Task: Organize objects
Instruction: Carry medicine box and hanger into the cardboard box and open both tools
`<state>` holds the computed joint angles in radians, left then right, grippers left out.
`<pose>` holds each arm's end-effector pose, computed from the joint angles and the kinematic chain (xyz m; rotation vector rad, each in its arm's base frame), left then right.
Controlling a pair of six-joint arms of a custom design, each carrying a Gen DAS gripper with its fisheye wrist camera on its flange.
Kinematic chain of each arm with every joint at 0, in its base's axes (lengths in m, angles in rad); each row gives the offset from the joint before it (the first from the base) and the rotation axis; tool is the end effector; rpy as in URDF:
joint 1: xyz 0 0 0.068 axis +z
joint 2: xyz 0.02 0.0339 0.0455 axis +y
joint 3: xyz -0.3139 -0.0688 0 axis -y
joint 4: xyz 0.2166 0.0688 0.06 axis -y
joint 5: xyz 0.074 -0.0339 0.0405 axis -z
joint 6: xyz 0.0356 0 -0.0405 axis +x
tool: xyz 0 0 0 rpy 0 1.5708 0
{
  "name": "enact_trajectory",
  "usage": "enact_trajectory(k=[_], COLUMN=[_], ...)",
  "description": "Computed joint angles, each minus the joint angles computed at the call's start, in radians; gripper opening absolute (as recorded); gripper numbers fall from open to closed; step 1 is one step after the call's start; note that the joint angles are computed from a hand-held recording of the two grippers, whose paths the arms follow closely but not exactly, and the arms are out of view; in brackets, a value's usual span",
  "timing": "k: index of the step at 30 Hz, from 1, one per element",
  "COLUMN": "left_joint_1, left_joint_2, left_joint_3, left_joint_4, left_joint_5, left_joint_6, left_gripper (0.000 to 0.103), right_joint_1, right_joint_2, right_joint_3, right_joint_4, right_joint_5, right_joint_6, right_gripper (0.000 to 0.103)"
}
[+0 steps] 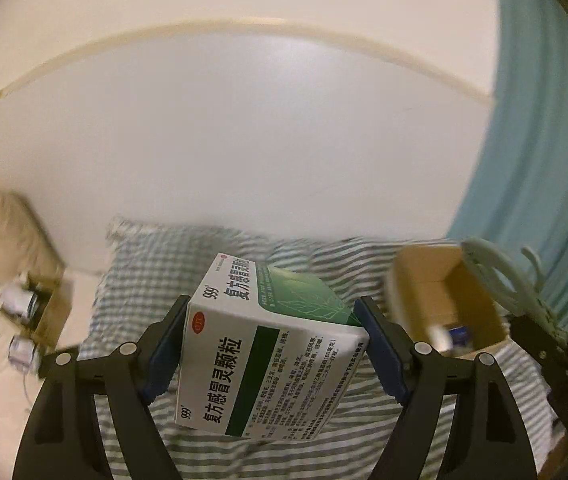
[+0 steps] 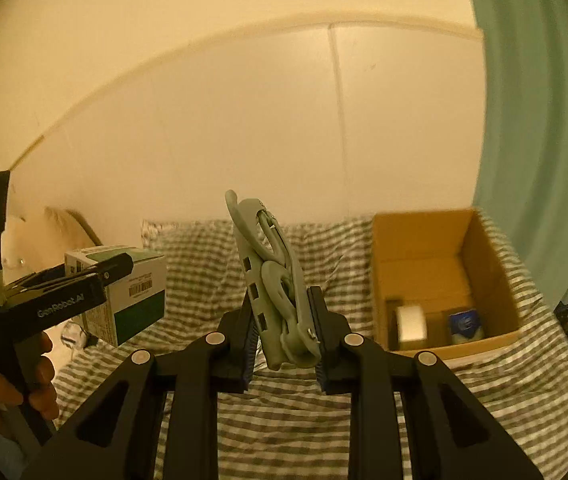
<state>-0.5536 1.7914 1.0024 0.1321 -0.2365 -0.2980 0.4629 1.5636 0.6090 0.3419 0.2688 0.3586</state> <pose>0.3190 -0.1874 0.2420 0.1537 2.2090 -0.2097 0.2552 0.1168 0.2230 0.0389 2.1636 0.1801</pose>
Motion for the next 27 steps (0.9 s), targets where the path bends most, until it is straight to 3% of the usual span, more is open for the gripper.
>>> enact_trajectory(k=[7, 11, 15, 21, 27], left_joint_1=[-0.123, -0.178, -0.22, -0.243, -0.26], left_joint_2=[0.037, 0.144, 0.307, 0.585, 0.797], left_joint_3=[0.234, 0.43, 0.666, 1.086, 1.382], left_joint_4=[-0.149, -0.239, -0.344, -0.555, -0.708], left_joint_5=[-0.009, 0.001, -0.004, -0.02, -0.03], left_joint_6=[0.036, 0.036, 0.033, -0.001, -0.022], left_gripper=[0.083, 0.083, 0.083, 0.083, 0.083], right_joint_1=[-0.151, -0.296, -0.445, -0.535, -0.645], right_joint_2=[-0.245, -0.26, -0.176, 0.021, 0.224], right_joint_3=[0.066, 0.162, 0.257, 0.331, 0.404], right_joint_4=[-0.248, -0.321, -0.351, -0.326, -0.307], right_joint_5=[-0.029, -0.103, -0.224, -0.279, -0.391], right_joint_6=[-0.153, -0.247, -0.312, -0.379, -0.406], right_gripper=[0.022, 0.022, 0.022, 0.022, 0.022])
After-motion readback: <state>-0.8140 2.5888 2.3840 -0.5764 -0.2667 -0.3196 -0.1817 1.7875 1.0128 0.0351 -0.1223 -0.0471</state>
